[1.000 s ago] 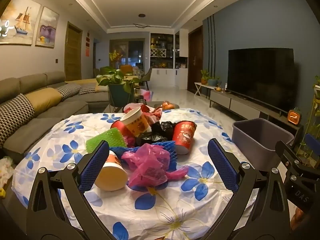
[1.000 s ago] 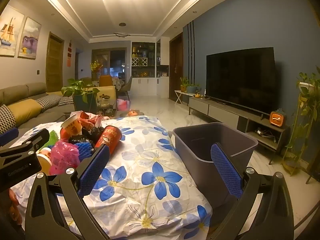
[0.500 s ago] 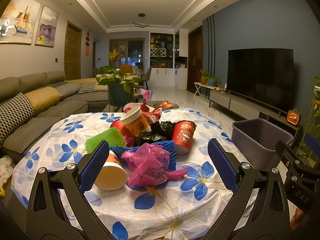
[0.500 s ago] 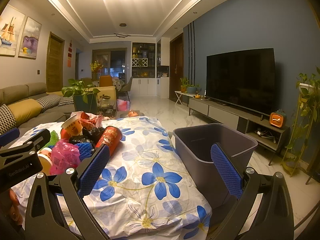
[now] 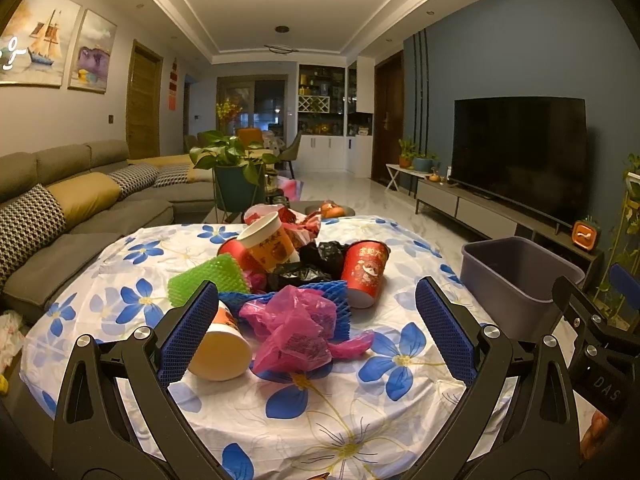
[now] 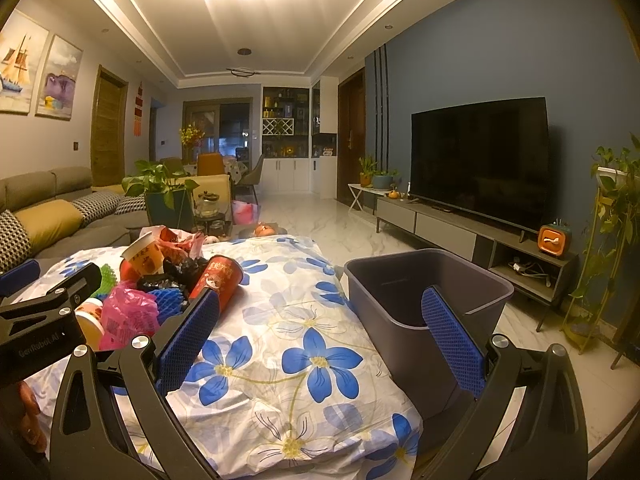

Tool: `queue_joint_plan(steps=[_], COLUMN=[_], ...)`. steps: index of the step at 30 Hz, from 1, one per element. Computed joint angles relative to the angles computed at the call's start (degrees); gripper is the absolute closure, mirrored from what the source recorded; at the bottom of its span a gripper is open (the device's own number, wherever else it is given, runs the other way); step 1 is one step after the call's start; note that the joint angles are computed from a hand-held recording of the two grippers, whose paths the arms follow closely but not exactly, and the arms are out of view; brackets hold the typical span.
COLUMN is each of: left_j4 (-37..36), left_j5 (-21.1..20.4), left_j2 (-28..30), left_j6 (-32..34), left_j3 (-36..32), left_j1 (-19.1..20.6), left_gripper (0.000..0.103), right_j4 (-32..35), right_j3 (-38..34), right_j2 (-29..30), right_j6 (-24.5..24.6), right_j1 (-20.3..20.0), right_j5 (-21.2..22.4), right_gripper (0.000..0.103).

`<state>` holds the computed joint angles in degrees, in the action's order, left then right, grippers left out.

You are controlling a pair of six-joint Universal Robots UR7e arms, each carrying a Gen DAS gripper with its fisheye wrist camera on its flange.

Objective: Collect trash

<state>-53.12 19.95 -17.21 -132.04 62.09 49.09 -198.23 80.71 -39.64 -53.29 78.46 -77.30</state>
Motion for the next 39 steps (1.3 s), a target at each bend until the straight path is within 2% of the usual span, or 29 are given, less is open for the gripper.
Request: queue_joint_plan(steps=[11,12,19,20,39], left_j4=[0.73,0.47,2.06,1.17,1.24], left_j5=[0.09,0.15,0.14,0.2,0.21], left_j2=[0.7,-0.39,0.82,-0.25,-0.29], left_j6=[-0.53,-0.77,-1.18,-1.25,-1.58], left_j3=[-1.15,0.43,-1.85,0.04,0.04], left_j1=[0.03,0.0,-0.01,0.07,0.13], left_gripper=[0.006,0.006,0.006,0.006,0.006], right_j4=[-0.05,-0.17,-0.13,0.02,-0.13], right_j3=[-0.24,-0.13,-0.2,-0.28,-0.23], right_j2=[0.11,0.14,0.06,-0.09,-0.06], right_j6=[0.05,0.07,0.0,0.17,0.2], right_j1=[0.09,0.01,0.01,0.24,0.14], right_j5=[0.07,0.19,0.29,0.06,0.36], right_gripper=[0.005,0.005,0.005,0.005,0.005])
